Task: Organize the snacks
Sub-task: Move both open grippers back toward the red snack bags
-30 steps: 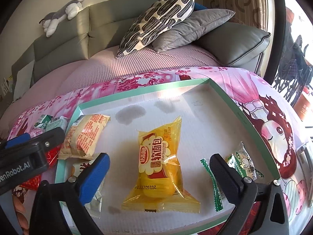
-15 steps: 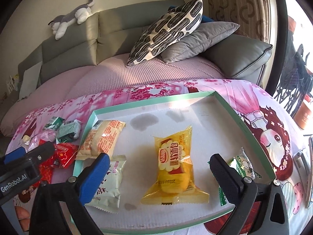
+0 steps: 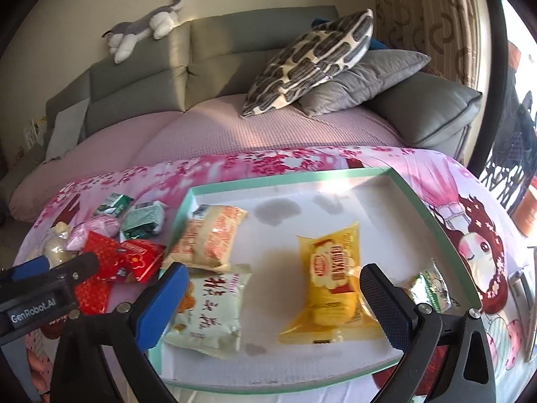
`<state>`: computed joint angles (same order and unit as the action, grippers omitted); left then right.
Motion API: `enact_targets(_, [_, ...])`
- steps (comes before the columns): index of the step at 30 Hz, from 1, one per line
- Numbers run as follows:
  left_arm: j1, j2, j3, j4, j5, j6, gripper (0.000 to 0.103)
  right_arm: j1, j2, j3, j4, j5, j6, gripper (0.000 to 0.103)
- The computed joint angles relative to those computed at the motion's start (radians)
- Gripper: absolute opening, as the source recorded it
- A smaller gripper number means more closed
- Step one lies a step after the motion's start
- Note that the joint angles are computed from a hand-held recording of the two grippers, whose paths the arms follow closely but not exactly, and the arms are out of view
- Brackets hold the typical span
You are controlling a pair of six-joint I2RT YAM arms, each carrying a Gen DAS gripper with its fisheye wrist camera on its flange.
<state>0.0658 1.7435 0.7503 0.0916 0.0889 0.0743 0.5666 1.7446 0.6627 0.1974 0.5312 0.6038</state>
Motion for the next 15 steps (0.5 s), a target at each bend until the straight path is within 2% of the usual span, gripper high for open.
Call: enact_targets(15, [0.243, 0.045, 0.101, -0.089, 0.051, 0.018, 0.096, 0.123, 0.144, 0.175, -0.043, -0.032, 0.001, 0.103])
